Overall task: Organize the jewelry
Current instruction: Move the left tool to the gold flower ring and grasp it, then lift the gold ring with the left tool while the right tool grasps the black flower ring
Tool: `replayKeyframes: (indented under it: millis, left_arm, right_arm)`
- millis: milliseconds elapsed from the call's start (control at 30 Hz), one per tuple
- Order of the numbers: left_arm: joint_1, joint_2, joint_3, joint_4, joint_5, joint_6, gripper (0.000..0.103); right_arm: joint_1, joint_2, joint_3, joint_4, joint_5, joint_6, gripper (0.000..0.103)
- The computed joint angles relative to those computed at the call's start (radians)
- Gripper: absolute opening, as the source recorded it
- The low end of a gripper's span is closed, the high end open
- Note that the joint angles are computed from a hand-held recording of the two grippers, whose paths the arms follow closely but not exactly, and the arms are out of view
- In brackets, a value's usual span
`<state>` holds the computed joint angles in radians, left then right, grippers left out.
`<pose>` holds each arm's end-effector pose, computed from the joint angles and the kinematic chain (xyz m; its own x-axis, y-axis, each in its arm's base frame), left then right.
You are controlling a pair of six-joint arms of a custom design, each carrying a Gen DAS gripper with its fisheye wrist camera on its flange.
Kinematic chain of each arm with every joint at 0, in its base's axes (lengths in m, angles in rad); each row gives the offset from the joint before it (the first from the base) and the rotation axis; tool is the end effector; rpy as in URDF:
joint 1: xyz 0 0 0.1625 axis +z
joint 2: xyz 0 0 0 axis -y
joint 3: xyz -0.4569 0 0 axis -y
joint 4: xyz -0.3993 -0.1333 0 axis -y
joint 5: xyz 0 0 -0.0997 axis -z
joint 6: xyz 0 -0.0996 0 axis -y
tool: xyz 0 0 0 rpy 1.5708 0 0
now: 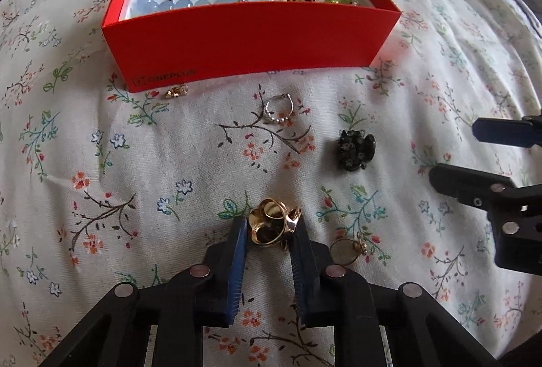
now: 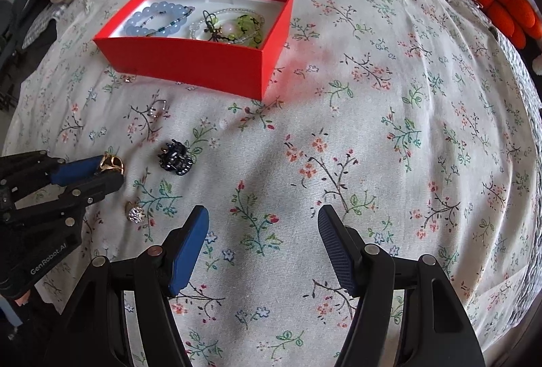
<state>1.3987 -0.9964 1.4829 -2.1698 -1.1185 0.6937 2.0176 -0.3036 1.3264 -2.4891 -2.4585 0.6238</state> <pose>0.0526 -0.7301 0.2816 -0.5790 0.7072 -0.4057 0.7028 0.6852 0.1913 0.3688 -0.6401 -0.1147 -0.6847 0.2433 0.6870 -0.0367 0.9299 -0.3659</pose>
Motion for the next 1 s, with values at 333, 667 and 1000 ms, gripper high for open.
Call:
replayKeyframes:
  millis: [333, 667, 1000]
  left_arm:
    - [0.013, -0.009, -0.023, -0.053, 0.021, 0.021, 0.019]
    - [0.036, -0.009, -0.058, -0.046, 0.030, 0.031, 0.019]
    - [0.045, -0.001, -0.085, -0.034, 0.031, 0.029, 0.019]
  right_arm:
    - [0.001, 0.046, -0.078, 0.007, 0.035, -0.034, 0.070]
    - [-0.002, 0.120, -0.206, 0.037, 0.075, -0.070, 0.070]
    - [-0.002, 0.178, -0.304, 0.072, 0.076, -0.109, 0.056]
